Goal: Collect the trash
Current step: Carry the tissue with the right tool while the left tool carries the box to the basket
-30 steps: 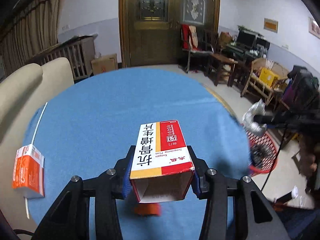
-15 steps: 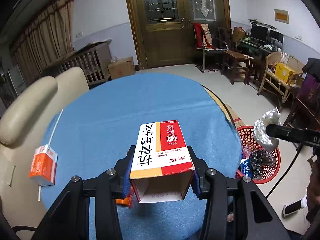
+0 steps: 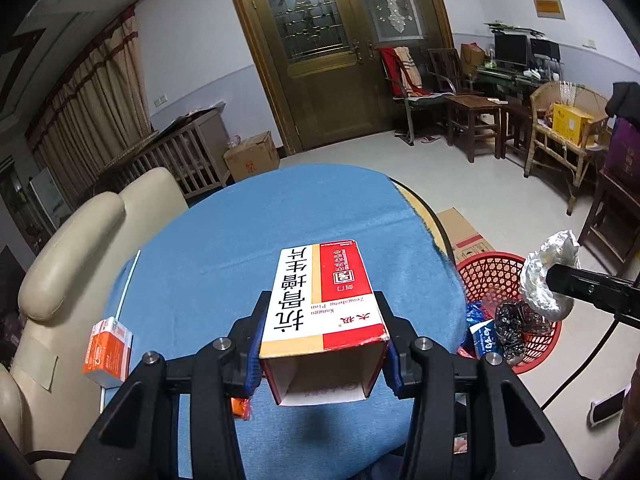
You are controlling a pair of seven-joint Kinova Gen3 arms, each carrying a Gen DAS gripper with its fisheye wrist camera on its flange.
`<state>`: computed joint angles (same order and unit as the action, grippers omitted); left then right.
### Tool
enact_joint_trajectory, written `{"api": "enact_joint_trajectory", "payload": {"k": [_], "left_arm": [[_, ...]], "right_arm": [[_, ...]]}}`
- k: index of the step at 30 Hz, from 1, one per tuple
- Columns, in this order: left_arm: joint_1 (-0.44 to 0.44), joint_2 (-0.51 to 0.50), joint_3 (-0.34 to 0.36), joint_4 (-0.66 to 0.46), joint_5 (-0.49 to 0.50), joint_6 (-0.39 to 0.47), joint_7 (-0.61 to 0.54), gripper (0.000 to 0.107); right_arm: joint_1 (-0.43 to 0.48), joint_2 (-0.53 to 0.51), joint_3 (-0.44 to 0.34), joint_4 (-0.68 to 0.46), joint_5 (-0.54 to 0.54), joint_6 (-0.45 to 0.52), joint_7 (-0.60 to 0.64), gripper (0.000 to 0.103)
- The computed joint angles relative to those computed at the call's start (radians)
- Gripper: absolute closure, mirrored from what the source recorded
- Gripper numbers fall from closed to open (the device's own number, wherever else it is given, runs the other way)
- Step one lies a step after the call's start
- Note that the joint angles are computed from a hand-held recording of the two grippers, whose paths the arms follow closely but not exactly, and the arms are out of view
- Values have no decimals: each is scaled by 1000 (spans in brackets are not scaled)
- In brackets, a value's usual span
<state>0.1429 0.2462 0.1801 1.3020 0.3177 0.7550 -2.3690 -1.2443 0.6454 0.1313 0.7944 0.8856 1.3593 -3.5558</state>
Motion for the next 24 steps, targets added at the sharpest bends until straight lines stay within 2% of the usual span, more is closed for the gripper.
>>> {"api": "enact_joint_trajectory", "payload": {"k": [5,12,24], "left_arm": [[26,-17,6,17,-17,-12,1,59],[67,-29,7,36,-59,-23,17,59],[105,-47,17,58,-88,-19,21,59]], "right_arm": [[-33,-31,-2,67,24,19,-72,77],[-48,-82,-42,188,68,25,-206,77],[-50,-122,-104,283,128,58,-331,77]]}}
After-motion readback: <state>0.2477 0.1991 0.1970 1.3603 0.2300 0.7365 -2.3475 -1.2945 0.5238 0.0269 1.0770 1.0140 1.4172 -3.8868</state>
